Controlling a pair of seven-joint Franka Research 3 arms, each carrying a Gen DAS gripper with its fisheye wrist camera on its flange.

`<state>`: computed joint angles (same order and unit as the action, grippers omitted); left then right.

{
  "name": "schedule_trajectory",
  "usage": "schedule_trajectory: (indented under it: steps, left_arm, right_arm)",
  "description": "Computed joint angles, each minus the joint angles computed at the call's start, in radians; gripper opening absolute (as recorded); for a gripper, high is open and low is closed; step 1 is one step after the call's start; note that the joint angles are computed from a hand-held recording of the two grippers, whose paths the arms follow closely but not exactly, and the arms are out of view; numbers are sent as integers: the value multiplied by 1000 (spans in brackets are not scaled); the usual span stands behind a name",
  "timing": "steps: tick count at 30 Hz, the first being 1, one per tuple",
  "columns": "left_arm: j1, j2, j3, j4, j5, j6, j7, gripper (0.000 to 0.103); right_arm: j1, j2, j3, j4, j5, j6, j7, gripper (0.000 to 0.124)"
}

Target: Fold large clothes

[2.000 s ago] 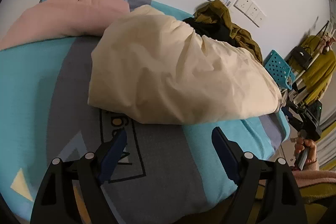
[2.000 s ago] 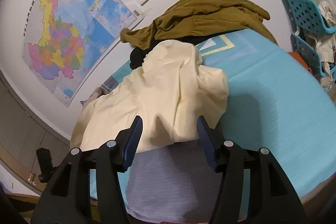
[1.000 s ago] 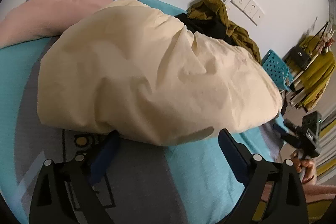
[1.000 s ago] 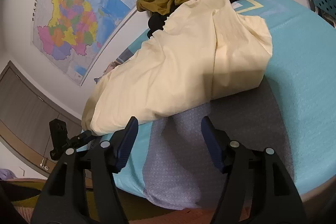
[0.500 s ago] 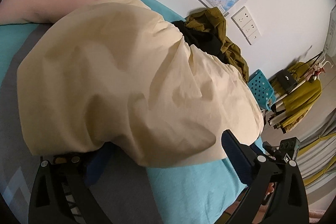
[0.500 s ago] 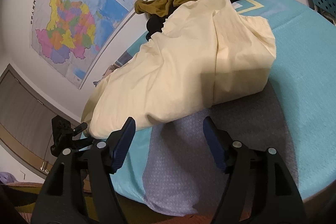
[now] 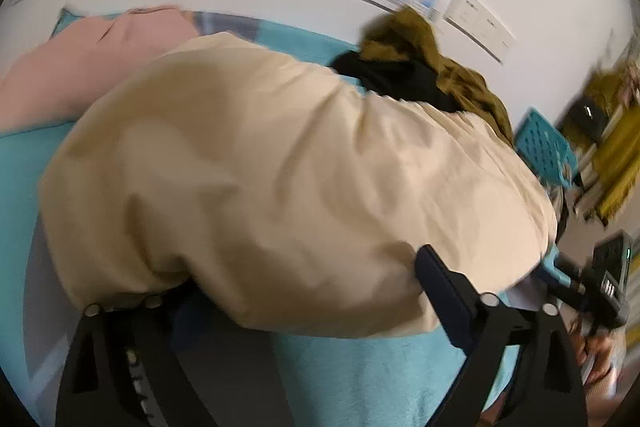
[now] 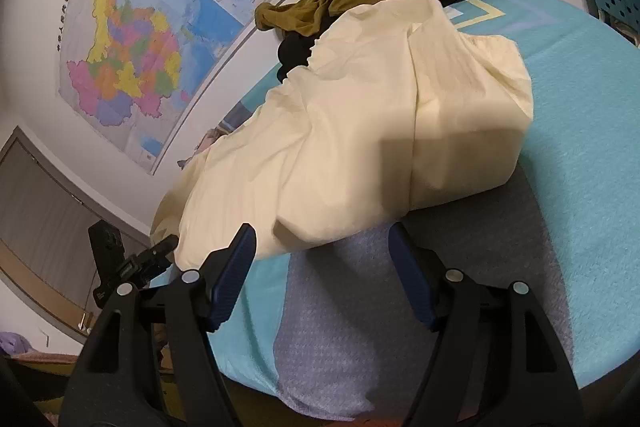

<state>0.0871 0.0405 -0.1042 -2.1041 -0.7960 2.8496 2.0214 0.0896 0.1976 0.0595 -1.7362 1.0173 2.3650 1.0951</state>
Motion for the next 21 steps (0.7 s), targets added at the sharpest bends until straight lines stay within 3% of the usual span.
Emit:
schedule_trajectory:
  steps: [3,8,10,14,21]
  left_arm:
    - [40,19,12,41,-202,-130,83,92]
    - [77,29,29,62,-355,-248,190,91]
    - [85,33,34,71,-361,-279,196,91]
    - [74,36,27,81,-293,-267,159,92]
    - [70,52,18,106,-231,-275,111,95]
  right_arm:
    - [3,1,-1,1,-13,5,10,68]
    - [14,-15,12,15,-49,-34,-47,68]
    - [30,-29,19,22,-68,-42,-103,68]
    - [82,-35,38,59,-136,-23,-240,67]
    - [221,73,86,152,-414,89,-392,70]
